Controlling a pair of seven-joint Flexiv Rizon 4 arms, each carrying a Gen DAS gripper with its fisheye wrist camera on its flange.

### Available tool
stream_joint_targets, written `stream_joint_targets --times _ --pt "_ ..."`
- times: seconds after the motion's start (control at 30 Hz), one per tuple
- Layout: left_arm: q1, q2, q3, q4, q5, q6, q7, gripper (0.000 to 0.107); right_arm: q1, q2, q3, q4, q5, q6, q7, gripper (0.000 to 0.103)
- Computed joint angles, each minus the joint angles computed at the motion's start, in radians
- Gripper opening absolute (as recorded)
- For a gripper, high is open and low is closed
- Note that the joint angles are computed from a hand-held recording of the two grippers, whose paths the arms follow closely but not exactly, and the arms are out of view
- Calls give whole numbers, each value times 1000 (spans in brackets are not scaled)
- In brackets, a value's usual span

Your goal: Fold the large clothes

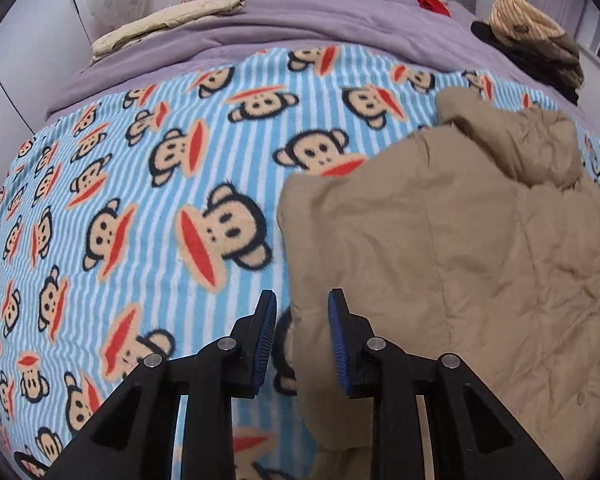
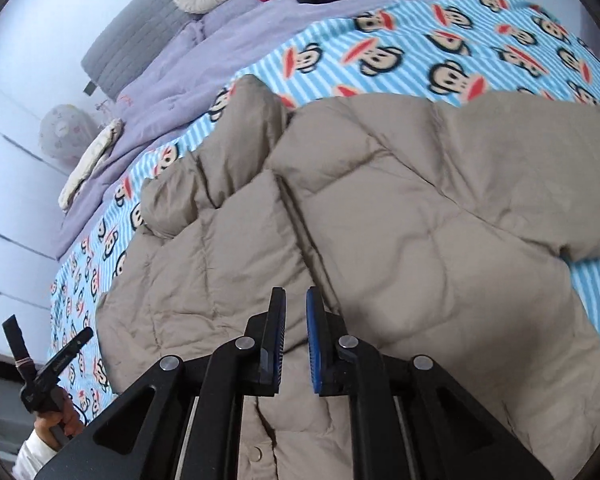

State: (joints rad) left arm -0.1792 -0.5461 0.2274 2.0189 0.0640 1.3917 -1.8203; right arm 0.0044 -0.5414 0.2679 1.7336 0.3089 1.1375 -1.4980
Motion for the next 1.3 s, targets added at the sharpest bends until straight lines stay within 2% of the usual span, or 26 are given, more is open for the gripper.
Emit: stream_joint_targets --times 0.07,0.13,0.23,0.4,0.6,0.77,0.8,0.87,0.9,0.93,0.97,1.03,1.17,1.27,1.3 --pt "-60 -44 56 -32 26 -33 -55 29 50 -35 -37 -22 -69 -45 28 12" --pt "-74 -61 70 -42 36 -31 -92 29 71 -56 -68 -8 -115 -81 64 11" --pt "-81 -51 77 -58 51 -75 -113 29 31 -84 -41 -6 -65 -85 94 8" --pt "-113 18 101 -59 136 -149 -178 29 6 -47 -25 6 -61 -120 80 8" --pt "-91 138 11 -9 190 -213 -223 29 -28 22 4 19 18 -191 25 13" --pt "-82 209 -77 27 190 -238 -272 29 -66 124 -12 87 95 -258 -65 15" --pt "-78 219 -94 35 183 -239 -275 29 -68 136 -19 95 109 -269 -79 18" --pt "-89 234 -115 37 188 -251 -295 29 -67 164 -34 107 132 -292 -91 32" --pt "-98 239 -121 32 197 -265 -308 44 -66 178 -44 113 139 -301 -97 45" --pt "-108 241 -127 23 208 -283 -325 89 -64 190 -52 120 145 -301 -105 52" --pt "-130 244 -121 6 241 -307 -366 102 -62 198 -61 123 149 -307 -110 52" --pt "-151 256 -129 -11 293 -321 -404 103 -63 208 -77 120 158 -336 -118 52" --pt "-151 255 -175 -43 284 -356 -406 103 -69 218 -102 115 167 -369 -147 57" --pt "-165 237 -188 -90 289 -387 -427 103 -86 226 -115 112 190 -377 -178 65" --pt "-169 229 -189 -103 293 -384 -436 103 -94 227 -119 108 200 -378 -191 72"
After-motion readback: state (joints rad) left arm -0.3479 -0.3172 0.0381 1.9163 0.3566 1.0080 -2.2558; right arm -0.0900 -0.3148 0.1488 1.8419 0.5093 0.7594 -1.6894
